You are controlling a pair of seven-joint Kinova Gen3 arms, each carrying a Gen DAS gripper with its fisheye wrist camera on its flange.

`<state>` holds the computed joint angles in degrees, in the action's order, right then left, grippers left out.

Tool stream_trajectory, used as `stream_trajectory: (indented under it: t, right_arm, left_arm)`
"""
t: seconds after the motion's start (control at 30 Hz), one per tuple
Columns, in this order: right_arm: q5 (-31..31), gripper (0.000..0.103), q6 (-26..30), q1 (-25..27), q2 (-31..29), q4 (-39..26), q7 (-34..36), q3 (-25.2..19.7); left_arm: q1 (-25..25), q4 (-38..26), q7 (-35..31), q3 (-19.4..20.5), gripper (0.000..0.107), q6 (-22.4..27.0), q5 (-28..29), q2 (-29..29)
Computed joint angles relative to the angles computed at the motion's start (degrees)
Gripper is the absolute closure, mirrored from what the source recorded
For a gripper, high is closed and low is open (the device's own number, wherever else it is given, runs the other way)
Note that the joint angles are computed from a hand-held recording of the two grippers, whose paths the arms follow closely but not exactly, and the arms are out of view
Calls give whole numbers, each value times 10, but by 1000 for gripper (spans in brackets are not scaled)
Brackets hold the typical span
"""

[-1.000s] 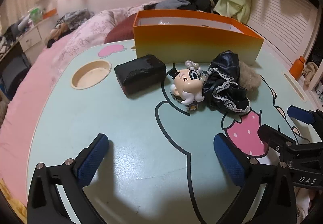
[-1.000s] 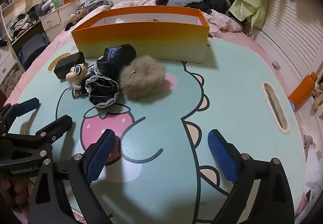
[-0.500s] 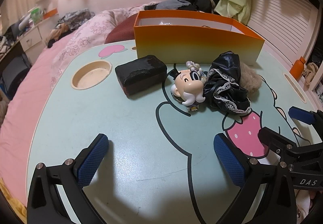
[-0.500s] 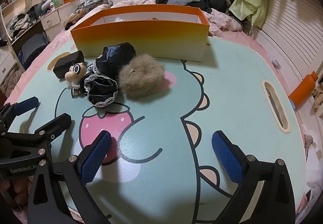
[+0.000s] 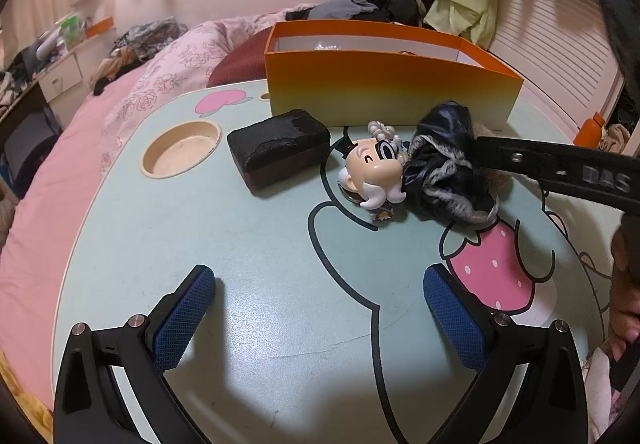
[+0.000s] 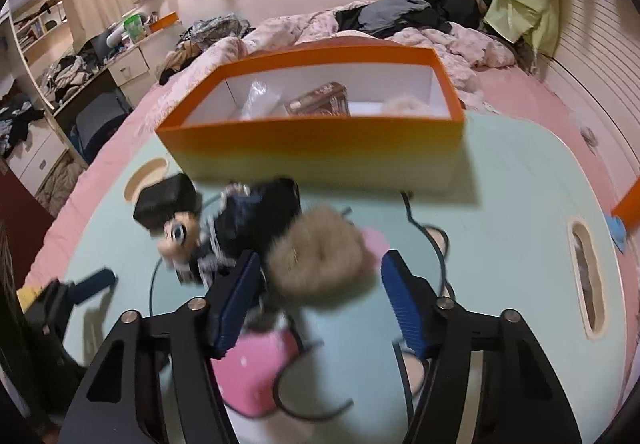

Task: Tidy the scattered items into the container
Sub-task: 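Put grey fluffy ball in box with right gripper while left gripper adds black pouch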

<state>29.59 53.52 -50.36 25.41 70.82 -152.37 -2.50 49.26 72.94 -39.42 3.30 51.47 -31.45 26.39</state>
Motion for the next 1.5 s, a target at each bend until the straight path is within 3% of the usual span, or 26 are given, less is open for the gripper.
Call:
stream_trajectory:
  t: [0.13, 0.27, 0.33, 0.4, 0.53, 0.6, 0.7, 0.77, 0.87, 1.03, 1.17, 1.3, 1.5]
  right_arm:
    - [-46, 63, -3, 27, 16, -15, 37, -15]
    - [-42, 64, -67, 21, -21, 47, 7, -5]
    - [-21, 64, -99, 11, -45, 84, -22, 1]
    - [16, 64, -109, -5, -63, 109, -61, 9]
    - [64, 64, -105, -11, -80, 124, -103, -1]
    - [80, 64, -94, -11, -82, 122, -114, -8]
    - [86, 64, -93, -3, -84, 123, -119, -19]
    - [81, 64, -102, 8, -86, 129, -114, -25]
    - [76, 64, -104, 12, -84, 132, -110, -29]
    - [70, 64, -108, 16, -86, 137, -109, -30]
    - [87, 64, -106, 12, -90, 134, -114, -26]
    - [97, 64, -100, 20, -87, 107, -91, -25]
    - [107, 64, -98, 35, -66, 33, -30, -12]
  left_arm:
    - [-1, -2, -3, 2, 4, 3, 3, 0]
    - [-39, 13, -27, 25, 4, -36, 41, -21]
    - [-38, 15, -9, 11, 4, -51, 25, -32]
    - [-17, -6, 5, -24, 4, -41, 3, -27]
    - [-72, -90, -56, -1, 6, -16, 51, 7]
    - [-110, -143, -96, 29, 14, 8, 98, 35]
    - [-129, -223, -147, 45, 27, 62, 141, 88]
    - [-117, -251, -171, 22, 40, 94, 168, 114]
    - [-105, -224, -168, 1, 39, 74, 176, 106]
    - [-113, -167, -166, -1, 39, 25, 196, 70]
    - [-100, -149, -160, -10, 39, -2, 169, 36]
    - [-95, -200, -182, -4, 39, -5, 150, 35]
    - [-97, -359, -253, 0, 39, 38, 164, 95]
